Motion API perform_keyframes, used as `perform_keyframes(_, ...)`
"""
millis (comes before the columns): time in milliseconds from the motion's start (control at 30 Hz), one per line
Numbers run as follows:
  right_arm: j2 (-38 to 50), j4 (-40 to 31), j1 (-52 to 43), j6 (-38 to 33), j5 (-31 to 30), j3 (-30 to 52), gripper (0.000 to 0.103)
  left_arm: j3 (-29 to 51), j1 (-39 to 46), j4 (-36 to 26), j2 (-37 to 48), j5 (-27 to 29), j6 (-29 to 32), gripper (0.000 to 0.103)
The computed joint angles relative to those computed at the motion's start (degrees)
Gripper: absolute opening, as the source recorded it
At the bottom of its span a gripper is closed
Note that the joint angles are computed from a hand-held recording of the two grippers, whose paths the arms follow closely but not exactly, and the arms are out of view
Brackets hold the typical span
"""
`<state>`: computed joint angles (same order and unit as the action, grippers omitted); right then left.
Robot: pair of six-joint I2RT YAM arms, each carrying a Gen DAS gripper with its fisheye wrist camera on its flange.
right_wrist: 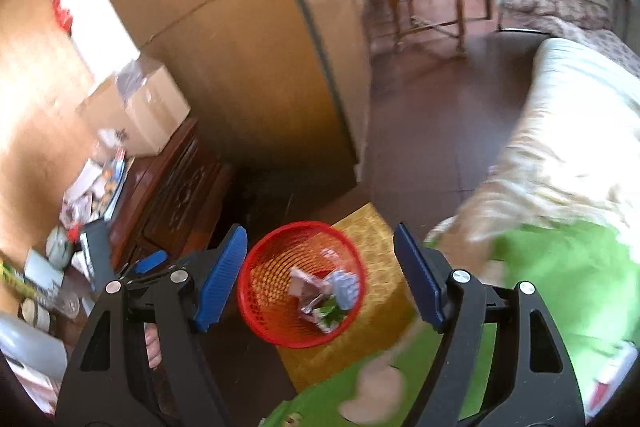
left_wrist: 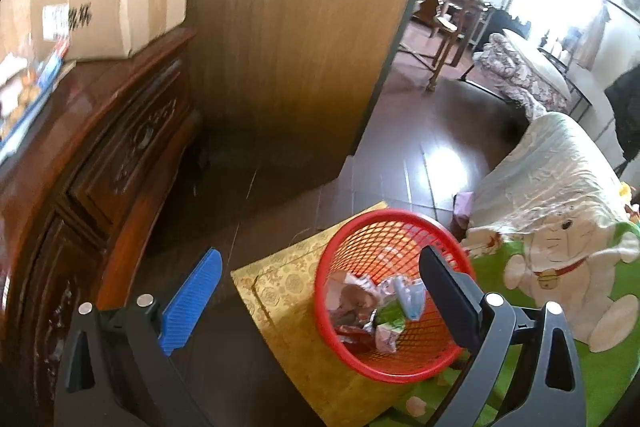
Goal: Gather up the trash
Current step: 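Move both grippers back over the trash on the bed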
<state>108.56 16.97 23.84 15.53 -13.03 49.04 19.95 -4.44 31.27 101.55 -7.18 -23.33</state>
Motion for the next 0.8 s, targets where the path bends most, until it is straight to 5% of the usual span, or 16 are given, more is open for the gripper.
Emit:
perform_keyframes(233, -14.69, 6.15, -12.48, -1.38, -1.50, -14.77, 0.077, 2.25, -11.83, -14.38, -15.70, -6.65, -1.47, 0.097)
perform_keyframes(400, -22.41, 9.65, -25.83, -4.88, -3.80, -23.79, 0.082, 8.76, -23.17, -22.60, -18.57, -11.67, -3.41, 0.097)
perform_keyframes(633, -12.61, 11.13, -47.01, -12.39, -8.70, -22.34, 0.089, 27.40, -36.55, -29.87, -6.30, -15.10, -2.25, 0.097)
perform_keyframes(800, 1.54, 1.46, -52.45, -15.60, -6.12, -9.86, 0.089, 48.50, -40.43, -36.44, 9.31, -10.62, 0.30, 0.097)
